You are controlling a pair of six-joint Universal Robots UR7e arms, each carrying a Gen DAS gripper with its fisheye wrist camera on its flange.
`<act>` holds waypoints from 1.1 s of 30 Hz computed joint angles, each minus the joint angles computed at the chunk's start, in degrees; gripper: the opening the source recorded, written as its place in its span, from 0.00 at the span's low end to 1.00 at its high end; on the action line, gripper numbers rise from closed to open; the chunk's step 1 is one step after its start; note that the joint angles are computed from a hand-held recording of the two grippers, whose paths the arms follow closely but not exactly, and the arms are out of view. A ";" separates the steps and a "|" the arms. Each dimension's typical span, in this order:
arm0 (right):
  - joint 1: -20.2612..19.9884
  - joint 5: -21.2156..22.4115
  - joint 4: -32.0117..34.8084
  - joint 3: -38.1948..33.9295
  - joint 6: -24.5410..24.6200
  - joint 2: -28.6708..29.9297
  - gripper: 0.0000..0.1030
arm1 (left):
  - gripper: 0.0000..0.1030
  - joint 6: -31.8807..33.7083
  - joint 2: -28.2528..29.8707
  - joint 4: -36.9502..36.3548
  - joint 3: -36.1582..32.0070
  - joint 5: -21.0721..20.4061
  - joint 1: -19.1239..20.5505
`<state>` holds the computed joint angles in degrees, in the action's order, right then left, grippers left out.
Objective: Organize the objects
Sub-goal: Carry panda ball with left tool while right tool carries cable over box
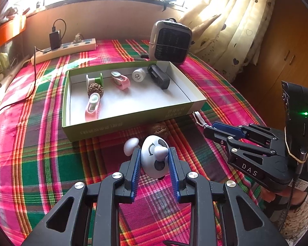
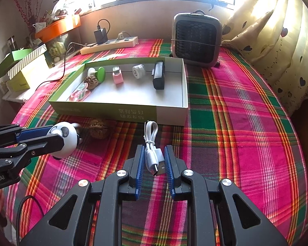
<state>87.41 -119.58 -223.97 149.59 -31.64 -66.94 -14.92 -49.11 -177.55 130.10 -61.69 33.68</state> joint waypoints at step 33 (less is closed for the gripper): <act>3.05 1.67 4.05 -4.02 0.03 -1.15 0.20 | 0.23 2.89 0.76 -1.32 -4.37 1.46 2.55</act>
